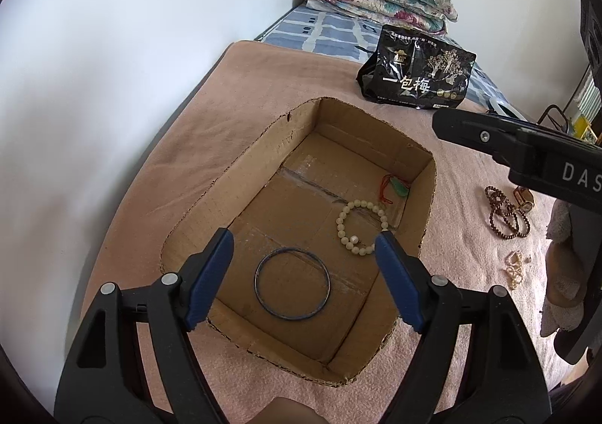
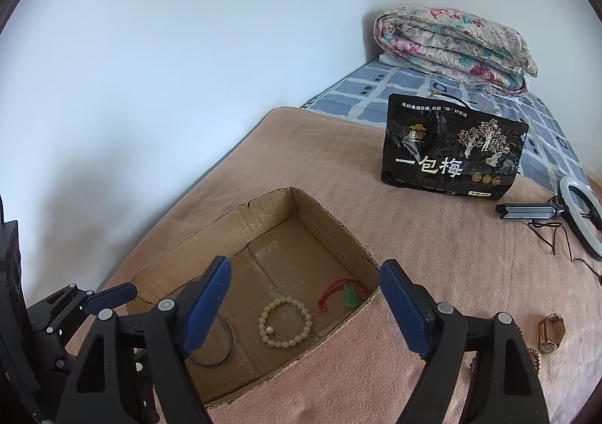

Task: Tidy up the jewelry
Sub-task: 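Open both tools to drop the bangle and bead bracelet into the box, then move the left tool to the brown wooden bead malas while right tool approaches the pearls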

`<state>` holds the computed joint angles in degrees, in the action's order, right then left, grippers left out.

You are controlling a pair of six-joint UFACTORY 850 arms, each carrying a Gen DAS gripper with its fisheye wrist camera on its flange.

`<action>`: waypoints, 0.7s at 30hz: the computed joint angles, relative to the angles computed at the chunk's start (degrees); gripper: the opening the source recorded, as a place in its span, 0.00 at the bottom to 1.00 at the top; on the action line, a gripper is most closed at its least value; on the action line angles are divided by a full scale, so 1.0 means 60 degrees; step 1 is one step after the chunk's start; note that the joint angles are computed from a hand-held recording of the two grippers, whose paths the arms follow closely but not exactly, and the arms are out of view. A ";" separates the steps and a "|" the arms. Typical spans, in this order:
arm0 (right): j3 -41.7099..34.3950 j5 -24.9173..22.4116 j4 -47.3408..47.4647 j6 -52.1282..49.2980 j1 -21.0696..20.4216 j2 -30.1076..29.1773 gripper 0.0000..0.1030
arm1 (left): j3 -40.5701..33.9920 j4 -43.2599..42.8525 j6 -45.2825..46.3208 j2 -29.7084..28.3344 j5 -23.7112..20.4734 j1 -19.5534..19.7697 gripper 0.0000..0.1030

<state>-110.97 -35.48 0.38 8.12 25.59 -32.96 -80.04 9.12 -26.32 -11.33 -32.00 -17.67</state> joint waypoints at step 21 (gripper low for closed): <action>0.1707 0.0504 -0.0128 0.0385 -0.0425 0.1400 0.88 | -0.0287 0.0752 -0.0680 -0.0044 0.0219 -0.0418 0.78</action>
